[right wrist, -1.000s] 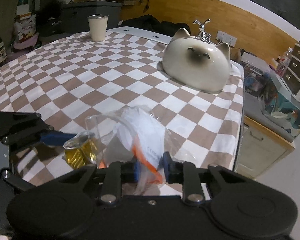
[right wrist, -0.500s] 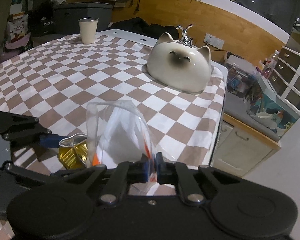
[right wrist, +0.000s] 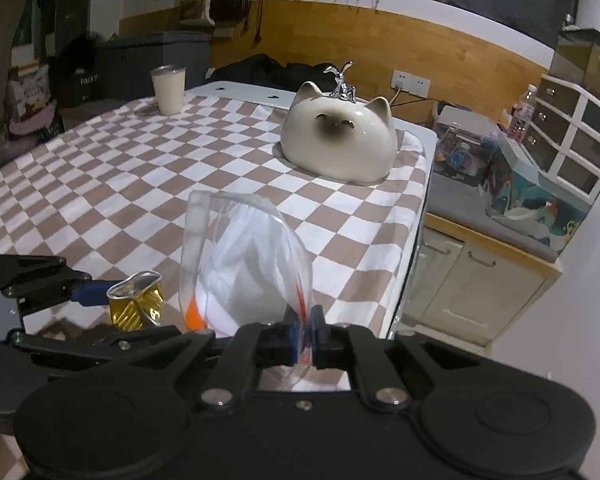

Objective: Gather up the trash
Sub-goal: 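Lift the gold wrapper and clear bag and carry them over the wastebasket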

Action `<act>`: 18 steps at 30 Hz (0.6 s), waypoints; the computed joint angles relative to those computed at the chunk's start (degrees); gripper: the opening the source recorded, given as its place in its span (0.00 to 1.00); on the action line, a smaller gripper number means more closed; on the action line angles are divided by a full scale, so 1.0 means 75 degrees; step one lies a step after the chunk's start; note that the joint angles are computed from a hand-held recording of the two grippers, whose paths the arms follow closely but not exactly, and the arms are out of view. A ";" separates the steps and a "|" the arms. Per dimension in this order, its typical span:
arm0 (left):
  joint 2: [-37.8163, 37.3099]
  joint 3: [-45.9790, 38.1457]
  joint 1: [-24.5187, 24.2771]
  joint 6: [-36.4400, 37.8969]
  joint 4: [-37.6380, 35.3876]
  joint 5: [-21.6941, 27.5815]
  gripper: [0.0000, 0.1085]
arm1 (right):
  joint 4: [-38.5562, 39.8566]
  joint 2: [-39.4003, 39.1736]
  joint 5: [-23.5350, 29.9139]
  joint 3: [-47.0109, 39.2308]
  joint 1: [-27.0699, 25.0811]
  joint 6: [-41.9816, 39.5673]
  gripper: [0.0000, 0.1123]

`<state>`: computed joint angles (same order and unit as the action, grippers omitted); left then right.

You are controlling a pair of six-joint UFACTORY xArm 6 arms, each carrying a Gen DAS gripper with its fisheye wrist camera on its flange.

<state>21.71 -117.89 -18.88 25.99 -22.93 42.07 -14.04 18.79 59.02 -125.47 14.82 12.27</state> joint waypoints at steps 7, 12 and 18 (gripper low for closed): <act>-0.1249 0.1567 -0.0063 -0.0750 0.0365 -0.0755 0.42 | 0.0090 -0.1073 -0.0571 0.1369 0.0081 0.0197 0.05; -0.1910 0.2253 -0.0104 -0.1216 0.0513 -0.1029 0.42 | -0.0074 -0.1842 -0.0883 0.2322 0.0186 0.0445 0.05; -0.2550 0.2829 -0.0325 -0.1834 0.1049 -0.1269 0.42 | -0.0237 -0.2893 -0.1274 0.3616 0.0253 0.0878 0.05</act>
